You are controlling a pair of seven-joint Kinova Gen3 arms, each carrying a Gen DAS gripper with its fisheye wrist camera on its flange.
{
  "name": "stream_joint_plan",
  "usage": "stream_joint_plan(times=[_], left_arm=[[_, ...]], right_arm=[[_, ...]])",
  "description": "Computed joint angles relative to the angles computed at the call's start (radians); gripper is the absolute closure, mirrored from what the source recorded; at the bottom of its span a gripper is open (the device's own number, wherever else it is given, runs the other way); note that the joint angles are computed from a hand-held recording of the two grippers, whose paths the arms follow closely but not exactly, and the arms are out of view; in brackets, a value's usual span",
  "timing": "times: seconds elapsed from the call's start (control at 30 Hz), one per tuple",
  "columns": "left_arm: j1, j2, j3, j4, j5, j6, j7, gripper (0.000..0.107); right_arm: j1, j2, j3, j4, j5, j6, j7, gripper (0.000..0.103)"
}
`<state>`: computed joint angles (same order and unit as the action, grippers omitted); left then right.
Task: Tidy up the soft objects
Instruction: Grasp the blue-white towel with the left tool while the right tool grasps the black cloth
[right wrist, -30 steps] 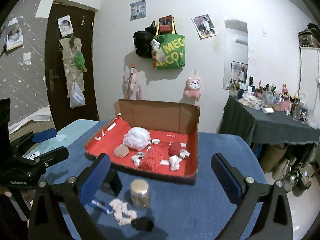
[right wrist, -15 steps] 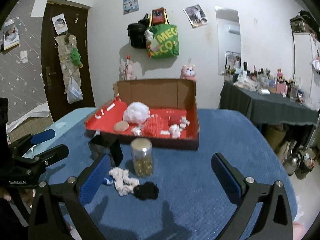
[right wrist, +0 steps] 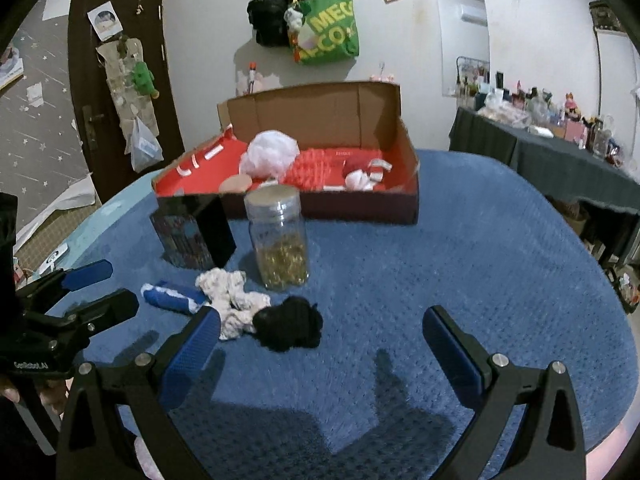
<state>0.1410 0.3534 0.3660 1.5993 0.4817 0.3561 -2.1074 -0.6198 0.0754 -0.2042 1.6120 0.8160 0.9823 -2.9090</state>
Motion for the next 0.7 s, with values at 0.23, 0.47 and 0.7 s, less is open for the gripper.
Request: stream_joint_plan(times=[0.23,0.47,0.7], left_arm=[[0.039,0.037,-0.045,-0.059,-0.039,0.077,0.048,0.009],[0.069,0.061,-0.072,-0.106,-0.082,0.129,0.079,0.009],[0.053,0.098,-0.070,-0.198,-0.123,0.248,0.023,0.009]], right_arm=[[0.036,-0.002,0.014,0.023,-0.069,-0.070,0.044,0.000],[0.065,0.007,0.028,0.026,-0.136,-0.118,0.106,0.000],[0.091,0.002,0.041,0.031,-0.196,-0.159,0.177,0.000]])
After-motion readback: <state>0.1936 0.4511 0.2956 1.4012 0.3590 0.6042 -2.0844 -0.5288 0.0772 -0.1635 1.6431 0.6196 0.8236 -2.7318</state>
